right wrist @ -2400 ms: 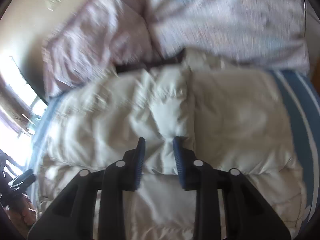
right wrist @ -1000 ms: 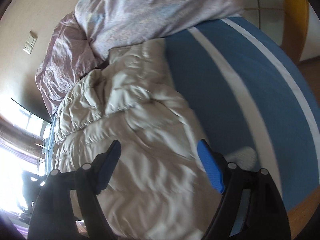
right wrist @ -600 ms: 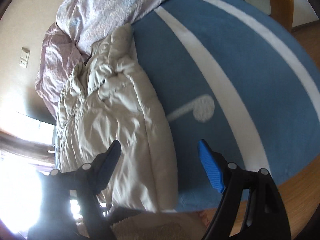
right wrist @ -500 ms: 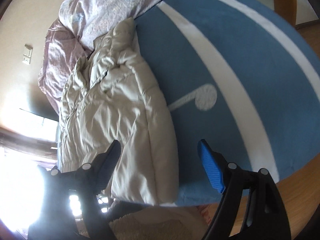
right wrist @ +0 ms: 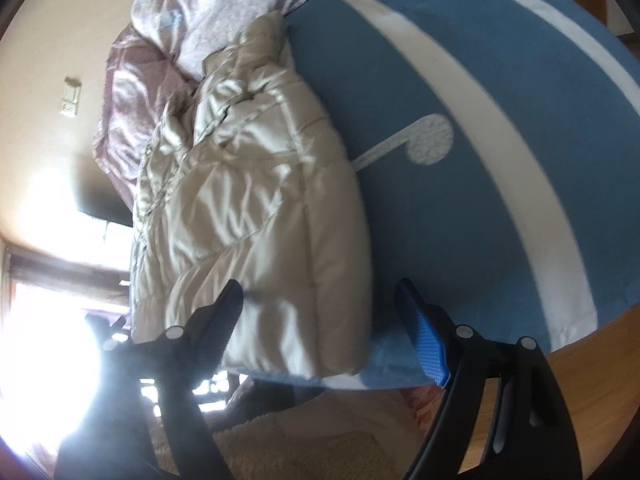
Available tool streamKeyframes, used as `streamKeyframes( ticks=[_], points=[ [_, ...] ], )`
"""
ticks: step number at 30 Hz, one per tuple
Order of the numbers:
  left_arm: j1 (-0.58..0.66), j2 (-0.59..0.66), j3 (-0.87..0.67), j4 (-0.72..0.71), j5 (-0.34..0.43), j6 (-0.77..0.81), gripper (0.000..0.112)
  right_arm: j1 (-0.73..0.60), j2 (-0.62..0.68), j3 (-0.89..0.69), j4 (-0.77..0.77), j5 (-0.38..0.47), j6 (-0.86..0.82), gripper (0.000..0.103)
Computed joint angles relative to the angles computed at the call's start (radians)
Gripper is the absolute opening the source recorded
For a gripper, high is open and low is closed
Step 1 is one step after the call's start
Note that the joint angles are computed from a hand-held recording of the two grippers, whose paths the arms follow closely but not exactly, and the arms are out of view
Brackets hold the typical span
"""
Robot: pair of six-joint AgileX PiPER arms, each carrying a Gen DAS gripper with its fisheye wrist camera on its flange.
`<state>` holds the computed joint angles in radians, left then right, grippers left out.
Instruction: Fold large clothes
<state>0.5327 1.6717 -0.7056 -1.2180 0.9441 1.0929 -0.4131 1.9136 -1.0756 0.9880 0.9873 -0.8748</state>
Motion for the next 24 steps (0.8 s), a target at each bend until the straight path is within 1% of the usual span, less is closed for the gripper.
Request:
streamKeyframes(
  ticks=[1,3,4,6,10,11,13,19,21,22,23,24],
  points=[
    [0.007,-0.001,0.011,-0.009,0.009,0.012,0.086,-0.005,0.012,-0.005,0.011,0.019,-0.009,0.079],
    [0.025,0.002,0.029,-0.027,0.028,0.037,0.085,-0.001,0.018,-0.006,0.024,0.019,-0.020,0.078],
    [0.038,0.014,0.035,-0.038,0.052,0.053,0.085,0.001,0.024,-0.009,0.031,0.026,-0.023,0.078],
    [0.053,0.029,0.045,-0.058,0.083,0.076,0.085,0.003,0.044,-0.021,0.042,0.051,-0.027,0.074],
    [0.060,0.026,0.062,-0.063,0.091,0.097,0.083,0.011,0.061,-0.039,0.052,0.069,-0.023,0.072],
    [0.060,0.020,0.065,-0.056,0.092,0.097,0.083,0.015,0.065,-0.047,0.047,0.075,-0.018,0.070],
    [0.044,0.007,0.069,-0.042,0.085,0.091,0.083,0.032,0.070,-0.058,0.035,0.081,-0.008,0.067],
    [0.008,-0.015,0.079,-0.048,0.048,0.071,0.082,0.076,0.041,-0.047,-0.004,0.048,-0.003,0.065],
    [-0.002,-0.025,0.089,-0.056,0.028,0.073,0.078,0.089,0.032,-0.042,-0.017,0.039,-0.001,0.063],
    [-0.010,-0.033,0.098,-0.066,0.015,0.075,0.075,0.094,0.029,-0.039,-0.018,0.035,-0.002,0.062],
    [-0.022,-0.039,0.102,-0.071,0.000,0.068,0.070,0.099,0.027,-0.036,-0.018,0.034,-0.006,0.062],
    [-0.027,-0.043,0.109,-0.077,-0.009,0.068,0.068,0.101,0.027,-0.033,-0.015,0.034,-0.011,0.060]
  ],
)
